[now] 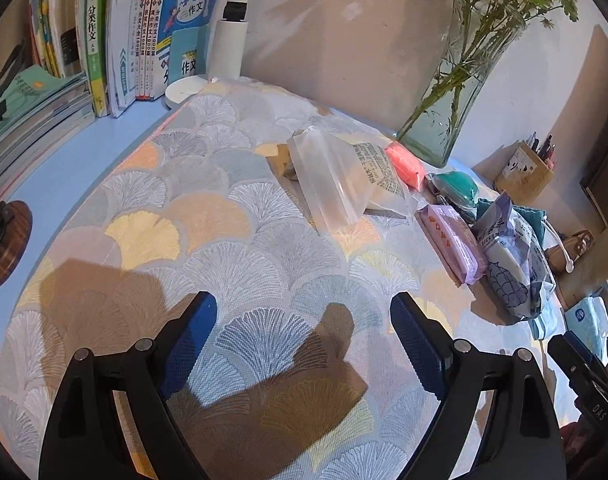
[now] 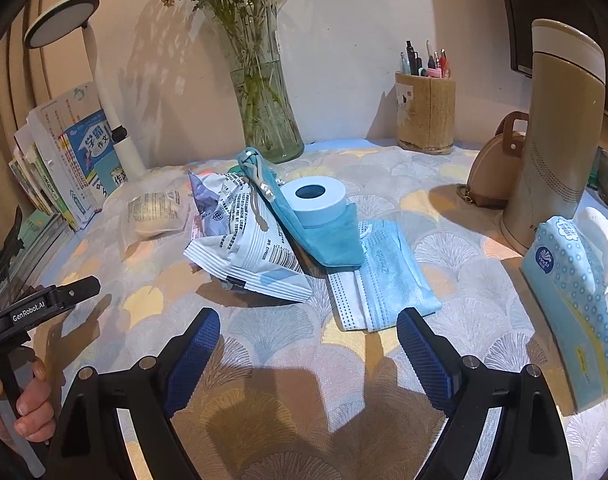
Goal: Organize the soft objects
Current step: 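Grasp the clear plastic bag with the left gripper while the right gripper grasps the blue face mask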
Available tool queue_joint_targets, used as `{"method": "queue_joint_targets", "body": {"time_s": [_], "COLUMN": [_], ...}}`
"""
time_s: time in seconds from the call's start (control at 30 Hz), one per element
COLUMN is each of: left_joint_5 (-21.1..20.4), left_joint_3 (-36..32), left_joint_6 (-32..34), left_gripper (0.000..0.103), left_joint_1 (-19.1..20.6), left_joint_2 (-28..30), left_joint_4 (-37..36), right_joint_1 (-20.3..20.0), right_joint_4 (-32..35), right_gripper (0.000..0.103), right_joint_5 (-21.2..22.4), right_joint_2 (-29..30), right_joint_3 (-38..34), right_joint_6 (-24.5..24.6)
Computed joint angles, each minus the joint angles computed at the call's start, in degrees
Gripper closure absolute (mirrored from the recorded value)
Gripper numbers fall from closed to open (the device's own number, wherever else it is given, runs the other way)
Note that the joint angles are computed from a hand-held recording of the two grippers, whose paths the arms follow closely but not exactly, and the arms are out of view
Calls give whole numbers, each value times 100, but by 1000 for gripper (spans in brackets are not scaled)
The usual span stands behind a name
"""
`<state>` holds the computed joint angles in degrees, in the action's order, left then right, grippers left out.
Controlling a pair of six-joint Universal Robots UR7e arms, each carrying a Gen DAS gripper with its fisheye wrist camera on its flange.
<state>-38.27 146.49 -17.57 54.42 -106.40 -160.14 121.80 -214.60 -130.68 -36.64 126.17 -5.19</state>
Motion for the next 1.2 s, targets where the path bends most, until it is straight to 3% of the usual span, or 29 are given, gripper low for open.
{"method": "queue_joint_targets", "body": {"time_s": [0.2, 0.3, 0.4, 0.47, 0.57, 0.7, 0.77, 0.93, 1.07, 1.1, 1.13, 1.2], "left_joint_5": [91, 234, 343, 300, 343, 196, 11, -437, -624, -633, -677, -645], "left_joint_3": [-13, -14, -117, -313, -539, -949, -1244, -1797, -2113, -2161, -2220, -2193], "left_joint_6": [15, 62, 464, 907, 1739, 2802, 3119, 3434, 3625, 3657, 3680, 3817], "left_gripper": [15, 15, 15, 15, 14, 14, 14, 14, 14, 14, 14, 15], "left_joint_1": [-55, -277, -550, -630, -628, -239, 82, 638, 865, 889, 918, 893], "left_joint_2": [-33, -226, -422, -408, -119, 550, 917, 1555, 1934, 2015, 2089, 2210], "left_joint_4": [79, 373, 738, 976, 750, 268, 305, 185, 148, 164, 229, 38], "right_joint_1": [-26, -24, -75, -176, -231, -105, -222, -578, -488, -444, -428, -410], "right_joint_4": [-57, -116, -214, 102, 353, 1522, 2038, 2494, 2337, 2252, 2105, 1939], "right_gripper": [14, 14, 14, 14, 14, 14, 14, 14, 14, 18, 31, 44], "right_joint_5": [81, 98, 274, 481, 546, -249, -278, -102, -634, -771, -702, -633], "right_joint_2": [-10, -30, -152, -389, -656, -804, -834, -718, -303, -200, -171, -142], "right_joint_3": [27, 68, 202, 305, 356, -47, -159, -387, -718, -779, -769, -745], "right_joint_6": [-13, -18, 94, 406, 656, 588, 666, 803, 319, 213, 83, -86]}}
